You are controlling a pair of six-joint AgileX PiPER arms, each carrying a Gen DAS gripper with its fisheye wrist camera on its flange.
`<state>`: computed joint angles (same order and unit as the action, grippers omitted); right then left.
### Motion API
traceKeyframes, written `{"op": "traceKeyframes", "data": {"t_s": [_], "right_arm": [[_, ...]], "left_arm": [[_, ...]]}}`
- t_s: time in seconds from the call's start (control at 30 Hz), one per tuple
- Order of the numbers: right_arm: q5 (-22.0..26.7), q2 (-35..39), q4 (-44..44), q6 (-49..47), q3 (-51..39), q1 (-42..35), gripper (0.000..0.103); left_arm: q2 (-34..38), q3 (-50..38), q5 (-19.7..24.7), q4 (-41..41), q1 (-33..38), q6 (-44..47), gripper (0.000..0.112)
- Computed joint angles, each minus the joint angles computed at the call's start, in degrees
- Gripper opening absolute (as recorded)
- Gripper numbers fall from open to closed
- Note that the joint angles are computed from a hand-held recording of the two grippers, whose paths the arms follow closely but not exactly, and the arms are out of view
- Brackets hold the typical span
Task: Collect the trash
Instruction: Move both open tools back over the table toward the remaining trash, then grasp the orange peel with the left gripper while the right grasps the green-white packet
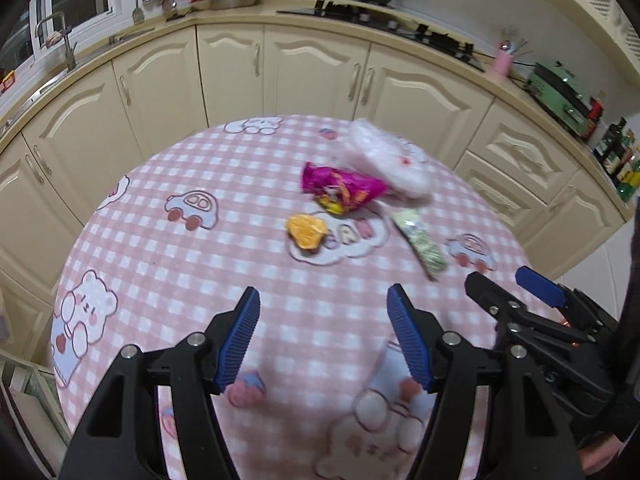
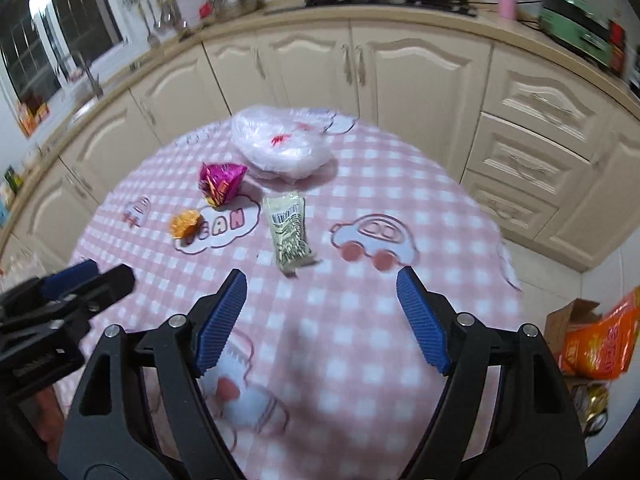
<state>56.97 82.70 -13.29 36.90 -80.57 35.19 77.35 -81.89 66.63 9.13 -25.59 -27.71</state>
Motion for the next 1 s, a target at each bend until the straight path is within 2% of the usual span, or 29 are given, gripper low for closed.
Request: {"op": "traceKeyframes", "data": {"t_s": [0.13,0.27,0.33,0.4,0.43,0.53,0.57,0.6,0.63,0.77,1.0], "right_arm": [[-0.3,6.6,1.5,-3.5,-3.4,-1.1,0.077],[-2.5,11.1,-0.6,-5.4,-4.8,-0.8,0.076],[-5.6,11.0,-3.6,-4.2,-3.3,-0.2,0.056],[-7.7,10.7,-5.4,-3.1,-2.1,-0.4,0.022],[-8.3,10.4,-3.9,-3.8,-2.1,-1.2,0.02],[-10.7,8.8,3.2,-8.2,-0.4,-4.6,0.019],[-11.1,8.3,4.6,-9.0,0.2,-5.2,0.018],[-11.3,7.9,5.3,-9.3,0.5,-5.6,0.018],[-11.6,7.4,6.0,-9.9,1.0,-5.9,0.018],[-12.3,6.3,6.8,-10.0,2.3,-6.6,0.018],[-12.2,2.2,5.8,-7.9,4.8,-6.6,0.018]], "left_arm": [[2.9,-0.4,-0.8,-0.7,3.3,3.0,0.065],[6.0,-0.9,-1.6,-2.3,5.9,5.8,0.065],[7.7,-1.5,-2.3,-4.2,7.0,8.2,0.065],[9.5,-1.7,-4.1,-5.2,7.7,10.0,0.065],[10.1,-1.8,-4.8,-5.9,8.2,10.7,0.065],[12.7,-1.5,-7.5,-7.3,9.3,12.7,0.063],[12.7,-0.6,-9.2,-5.4,8.8,11.4,0.055],[12.1,0.6,-11.1,-2.0,7.7,9.2,0.034],[12.1,0.9,-11.3,0.2,7.2,7.9,0.03],[11.5,1.2,-12.2,-2.6,8.8,8.9,0.03],[8.0,2.4,-11.9,0.2,6.7,6.1,0.03]]}}
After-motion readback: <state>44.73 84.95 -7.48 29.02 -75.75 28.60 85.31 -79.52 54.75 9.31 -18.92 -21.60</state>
